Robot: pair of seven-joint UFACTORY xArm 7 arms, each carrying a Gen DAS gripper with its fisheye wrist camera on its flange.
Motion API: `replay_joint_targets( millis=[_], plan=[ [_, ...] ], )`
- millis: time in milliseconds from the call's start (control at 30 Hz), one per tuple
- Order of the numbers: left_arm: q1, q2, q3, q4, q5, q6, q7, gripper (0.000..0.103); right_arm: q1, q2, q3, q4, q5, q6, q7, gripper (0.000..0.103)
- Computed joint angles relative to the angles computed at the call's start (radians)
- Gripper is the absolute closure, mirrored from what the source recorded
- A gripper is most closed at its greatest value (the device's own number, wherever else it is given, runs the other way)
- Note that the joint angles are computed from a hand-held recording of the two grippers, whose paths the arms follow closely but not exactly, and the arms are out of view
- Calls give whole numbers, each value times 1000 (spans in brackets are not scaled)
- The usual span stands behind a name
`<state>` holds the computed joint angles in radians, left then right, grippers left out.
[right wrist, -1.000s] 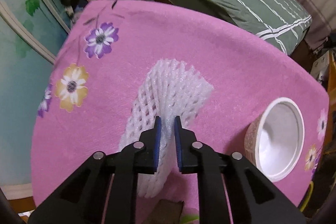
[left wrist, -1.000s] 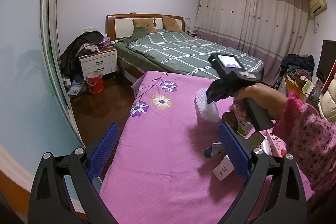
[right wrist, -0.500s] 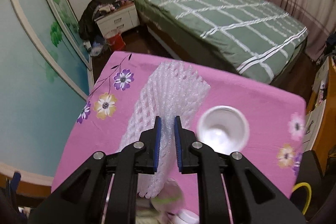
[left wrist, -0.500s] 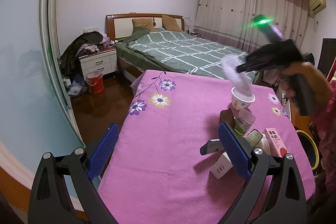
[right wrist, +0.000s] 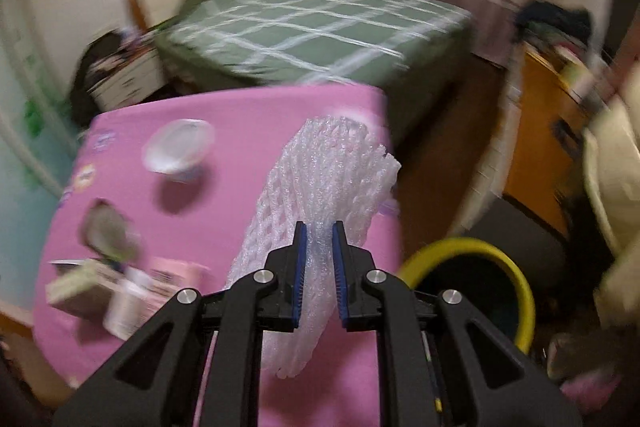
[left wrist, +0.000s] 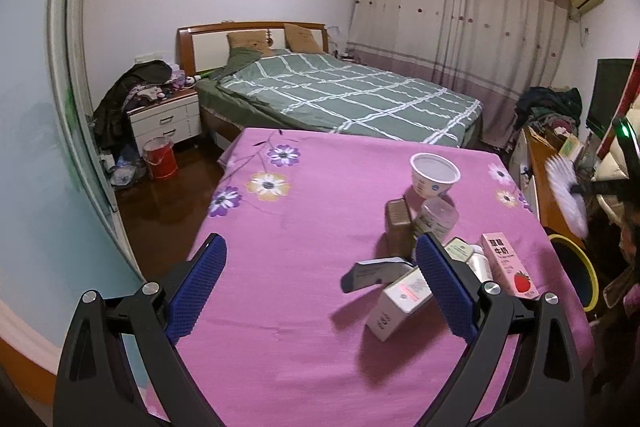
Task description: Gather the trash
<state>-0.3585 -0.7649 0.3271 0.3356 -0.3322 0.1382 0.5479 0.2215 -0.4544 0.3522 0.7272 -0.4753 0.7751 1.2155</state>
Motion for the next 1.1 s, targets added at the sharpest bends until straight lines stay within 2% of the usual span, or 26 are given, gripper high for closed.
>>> replay_joint_targets(
  millis=[100, 167, 300, 400, 533, 633, 767, 1000, 1100],
  plan=[
    [-16, 12, -18, 4, -1, 0, -11, 9, 1, -198, -42, -198, 63, 37, 35, 90],
    [-27, 15, -31, 3, -1, -2, -18, 9, -6, -280, -53, -284, 97, 56, 38, 89],
    [-38, 19, -68, -1, 9, 0, -40, 9, -23, -369, -84, -414, 160, 33, 17, 86],
    [-45, 21, -93, 0, 21, -1, -55, 9, -53, -392, -84, -463, 181, 0, 14, 80],
    [-45, 19, -119, -5, 40, -9, -74, 9, -66, -452, -73, -510, 209, -8, 23, 78],
    [-52, 24, -116, -4, 48, -8, -84, 9, -68, -464, -60, -521, 221, -17, 28, 75],
    [-90, 40, -72, 2, 44, 6, -60, 9, -75, -440, -38, -505, 218, -29, 34, 73],
    [-251, 168, 70, 38, -40, -5, 86, 9, -65, -404, -14, -483, 212, -65, 59, 70],
    [-315, 221, 126, 59, -100, -1, 159, 15, -66, -376, -9, -467, 204, -76, 64, 67]
  ],
)
